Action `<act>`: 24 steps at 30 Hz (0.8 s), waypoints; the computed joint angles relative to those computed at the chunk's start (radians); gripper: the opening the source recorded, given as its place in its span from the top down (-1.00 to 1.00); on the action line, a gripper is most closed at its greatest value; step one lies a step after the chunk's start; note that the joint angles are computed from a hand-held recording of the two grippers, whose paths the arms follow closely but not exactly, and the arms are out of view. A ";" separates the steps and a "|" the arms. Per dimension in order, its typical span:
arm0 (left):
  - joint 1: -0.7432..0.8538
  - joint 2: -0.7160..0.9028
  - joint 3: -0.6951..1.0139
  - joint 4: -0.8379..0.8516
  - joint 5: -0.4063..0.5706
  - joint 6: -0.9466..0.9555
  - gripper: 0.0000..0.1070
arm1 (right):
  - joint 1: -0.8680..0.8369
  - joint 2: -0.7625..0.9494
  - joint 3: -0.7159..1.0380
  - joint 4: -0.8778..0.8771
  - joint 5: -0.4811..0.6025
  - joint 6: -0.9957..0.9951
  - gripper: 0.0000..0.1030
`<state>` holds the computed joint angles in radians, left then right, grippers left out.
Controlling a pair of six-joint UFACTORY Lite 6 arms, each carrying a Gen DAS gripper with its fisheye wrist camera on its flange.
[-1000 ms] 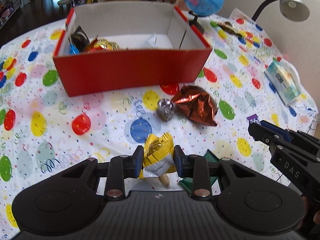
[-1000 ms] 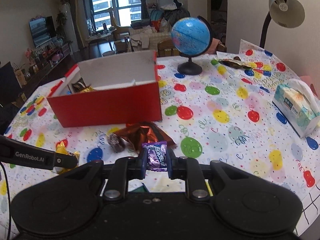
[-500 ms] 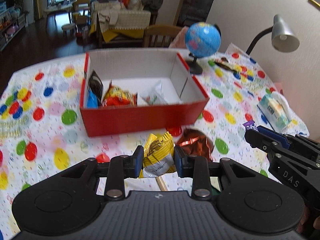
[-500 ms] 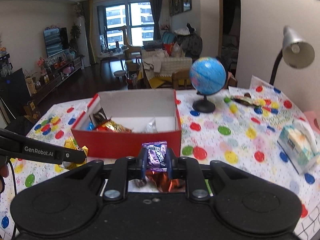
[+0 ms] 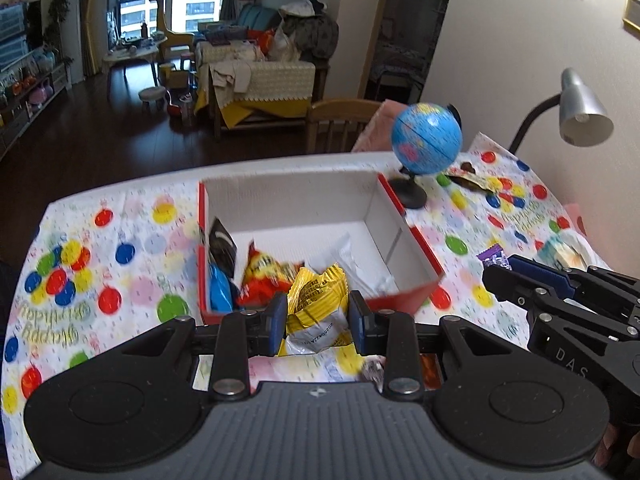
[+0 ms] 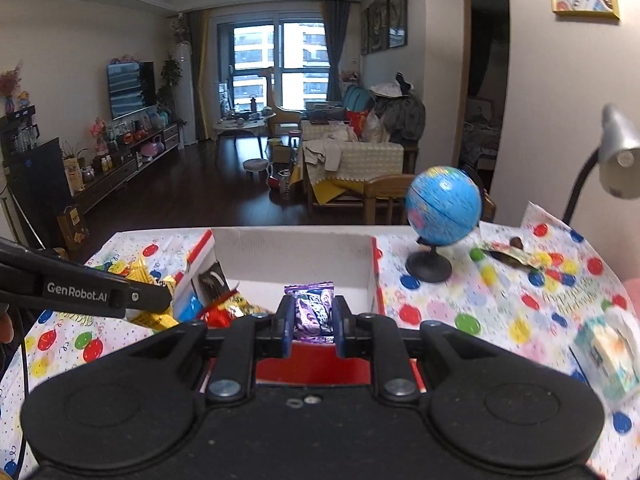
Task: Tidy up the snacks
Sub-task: 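Carry both held snacks over the red box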
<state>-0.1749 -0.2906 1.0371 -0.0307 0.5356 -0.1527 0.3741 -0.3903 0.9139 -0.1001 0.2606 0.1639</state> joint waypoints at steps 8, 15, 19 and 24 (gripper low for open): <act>0.053 0.244 0.170 -0.026 -0.040 0.050 0.41 | -0.054 0.249 0.173 0.396 -0.035 -0.442 0.67; 0.055 0.468 0.328 0.040 -0.059 0.012 0.41 | -0.090 0.460 0.315 0.617 -0.019 -0.684 0.67; 0.057 0.603 0.433 0.092 -0.058 -0.022 0.41 | -0.109 0.595 0.416 0.680 0.010 -0.752 0.67; 0.057 0.761 0.579 0.165 -0.025 -0.081 0.41 | -0.118 0.728 0.519 0.707 0.069 -0.763 0.66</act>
<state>-0.1176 0.4702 1.6164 0.1348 0.5109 -0.2339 0.2562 0.3380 1.4333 0.6067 0.3295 -0.5992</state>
